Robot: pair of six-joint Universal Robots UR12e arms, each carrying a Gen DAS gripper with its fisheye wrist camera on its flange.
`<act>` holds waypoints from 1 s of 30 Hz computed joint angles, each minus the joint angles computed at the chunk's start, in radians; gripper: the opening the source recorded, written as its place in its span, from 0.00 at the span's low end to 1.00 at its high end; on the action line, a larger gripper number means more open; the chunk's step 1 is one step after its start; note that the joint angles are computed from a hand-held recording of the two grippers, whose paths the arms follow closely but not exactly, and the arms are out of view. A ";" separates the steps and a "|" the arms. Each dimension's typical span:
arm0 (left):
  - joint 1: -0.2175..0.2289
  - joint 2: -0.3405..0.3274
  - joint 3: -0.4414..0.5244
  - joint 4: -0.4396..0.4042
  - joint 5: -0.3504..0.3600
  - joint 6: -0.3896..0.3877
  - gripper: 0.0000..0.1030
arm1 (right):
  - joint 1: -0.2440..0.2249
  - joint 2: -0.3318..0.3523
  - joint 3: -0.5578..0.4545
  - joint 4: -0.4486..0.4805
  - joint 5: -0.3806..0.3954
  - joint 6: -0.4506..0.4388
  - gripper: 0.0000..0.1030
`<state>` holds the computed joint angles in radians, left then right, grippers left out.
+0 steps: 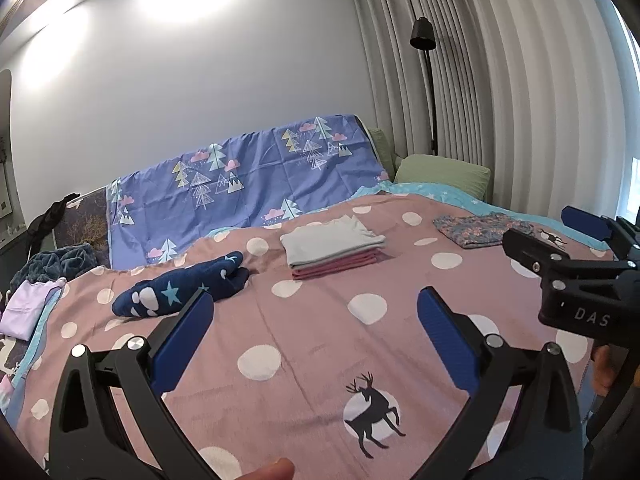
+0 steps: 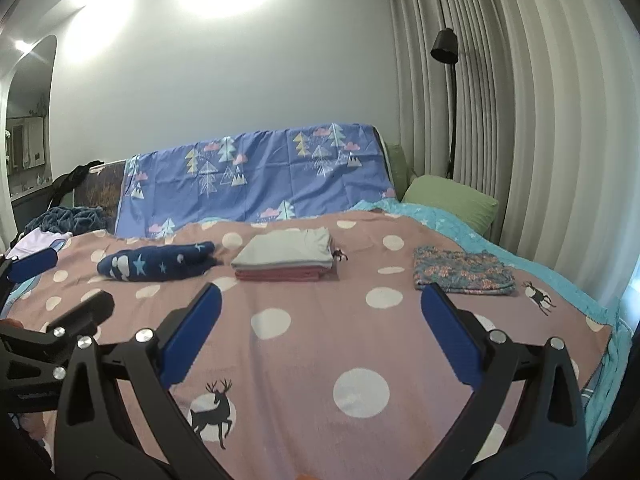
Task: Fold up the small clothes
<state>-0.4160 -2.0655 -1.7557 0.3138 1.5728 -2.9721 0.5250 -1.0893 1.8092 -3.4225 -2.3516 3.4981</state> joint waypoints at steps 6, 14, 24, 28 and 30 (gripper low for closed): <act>-0.006 0.001 -0.005 -0.042 0.008 -0.004 0.99 | -0.011 -0.010 0.022 0.062 0.002 0.074 0.98; -0.011 -0.002 0.001 -0.062 0.031 -0.004 0.99 | -0.016 -0.010 0.025 0.095 -0.001 0.109 0.98; -0.011 -0.006 0.006 -0.082 0.032 0.005 0.99 | -0.017 -0.005 0.017 0.105 0.013 0.103 0.98; -0.010 -0.006 0.007 -0.085 0.031 0.005 0.99 | -0.017 -0.002 0.013 0.104 0.013 0.096 0.98; -0.009 -0.006 0.007 -0.088 0.031 0.003 0.99 | -0.017 -0.003 0.013 0.106 0.016 0.100 0.98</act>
<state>-0.4253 -2.0718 -1.7490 0.2263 1.6040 -2.9687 0.5076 -1.0922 1.8218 -3.3162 -2.3354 3.5976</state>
